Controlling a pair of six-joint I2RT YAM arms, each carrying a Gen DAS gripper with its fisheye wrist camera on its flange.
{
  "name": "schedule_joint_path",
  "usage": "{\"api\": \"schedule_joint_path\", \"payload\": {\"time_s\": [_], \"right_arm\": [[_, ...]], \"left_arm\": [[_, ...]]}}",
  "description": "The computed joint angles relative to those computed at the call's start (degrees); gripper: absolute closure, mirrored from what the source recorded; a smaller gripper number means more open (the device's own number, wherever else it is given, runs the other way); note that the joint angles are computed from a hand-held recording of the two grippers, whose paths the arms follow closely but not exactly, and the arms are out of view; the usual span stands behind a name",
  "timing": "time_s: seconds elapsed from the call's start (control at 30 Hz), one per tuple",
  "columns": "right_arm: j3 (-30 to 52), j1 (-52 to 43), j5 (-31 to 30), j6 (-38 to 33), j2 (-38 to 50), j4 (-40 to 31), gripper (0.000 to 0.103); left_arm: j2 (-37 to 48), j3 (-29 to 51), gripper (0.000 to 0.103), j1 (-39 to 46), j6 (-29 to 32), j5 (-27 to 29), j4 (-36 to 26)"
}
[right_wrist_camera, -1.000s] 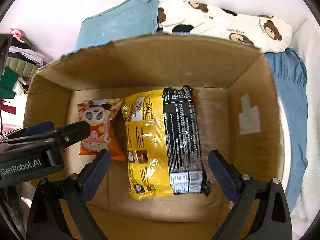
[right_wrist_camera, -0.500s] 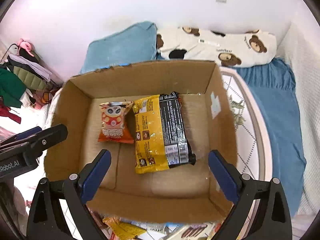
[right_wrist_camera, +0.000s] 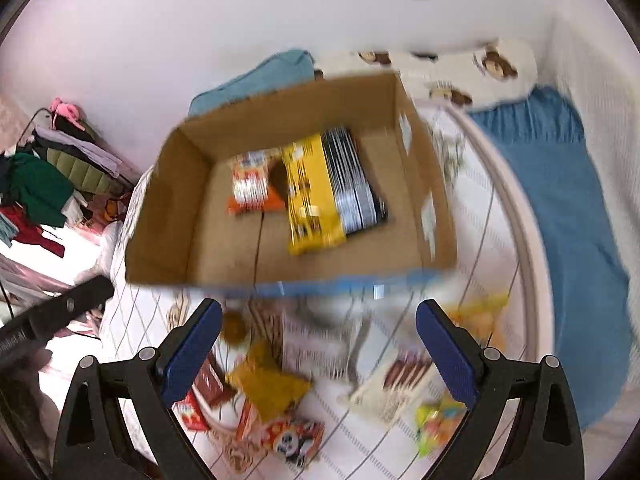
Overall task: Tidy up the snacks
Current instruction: 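Grasp the red sachet with left gripper while right grasps the Franzzi cookie pack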
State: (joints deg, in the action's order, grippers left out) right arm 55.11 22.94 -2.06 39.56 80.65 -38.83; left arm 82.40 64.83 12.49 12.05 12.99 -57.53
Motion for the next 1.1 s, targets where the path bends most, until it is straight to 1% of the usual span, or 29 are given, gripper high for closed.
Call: {"api": "schedule_joint_path", "payload": {"time_s": [0.03,0.07,0.1,0.17,0.2,0.33,0.4,0.5,0.6,0.7,0.73,0.77,0.8,0.83,0.93,1.03,1.1], "right_arm": [[-2.3,-0.1,-1.0,1.1,-0.9,1.3,0.01],[-5.8,-0.6,-2.9,2.7,-2.1,3.1,0.02],[-9.0,-0.8,-4.2,4.1,-3.0,4.8,0.024],[-13.9,-1.1,-5.0,6.2,-4.0,7.6,0.024],[-15.2,-1.3,-5.4,6.5,-4.1,8.2,0.024],[-21.5,-2.5,-6.7,8.9,-3.7,12.4,0.024],[-23.7,-3.1,-6.8,9.7,-2.4,15.1,0.024],[-25.1,-3.7,-6.7,10.7,0.3,18.5,0.024],[-25.1,-5.0,-7.4,11.3,4.5,22.5,0.024],[-20.8,-4.9,-5.5,10.7,12.7,21.7,0.024],[-20.3,-5.1,-5.8,10.6,14.9,22.6,0.024],[-20.1,-5.3,-6.5,10.6,16.7,23.7,0.025],[-20.1,-5.3,-7.0,10.5,17.6,24.6,0.032],[-19.7,-4.4,-6.9,9.6,18.8,24.9,0.033],[-17.1,0.5,-3.4,5.3,19.7,22.1,0.035],[-13.6,7.3,-0.2,-0.8,21.2,17.1,0.035],[-12.3,10.6,-0.1,-2.9,22.3,14.8,0.034]], "left_arm": [[0.2,-2.5,0.01,1.8,1.1,-0.9,0.6],[0.9,-5.0,0.01,4.0,2.3,-1.4,1.3],[1.9,-7.8,0.01,6.5,3.6,-2.3,2.6],[3.9,-12.2,0.01,10.5,4.9,-4.2,5.0],[5.6,-13.8,0.01,13.0,5.6,-4.3,5.8],[12.2,-16.7,0.01,19.8,5.3,-5.6,10.2],[14.4,-17.2,0.01,20.4,4.8,-6.1,12.7],[18.2,-17.5,0.01,17.4,4.1,-8.0,16.1],[21.2,-18.0,0.01,14.0,2.8,-9.7,19.5],[22.8,-19.0,0.01,12.7,2.2,-10.7,22.6],[23.0,-19.2,0.011,12.7,2.3,-10.6,23.3],[23.0,-19.3,0.014,12.5,2.2,-10.6,23.8],[23.5,-19.2,0.015,12.3,2.3,-10.8,24.6],[23.3,-19.3,0.015,12.1,2.5,-10.9,24.8],[23.1,-18.9,0.015,12.3,3.3,-10.6,24.0],[23.8,-18.9,0.015,12.9,4.6,-10.6,24.4],[24.5,-18.5,0.015,13.3,5.3,-10.7,24.7]]}}
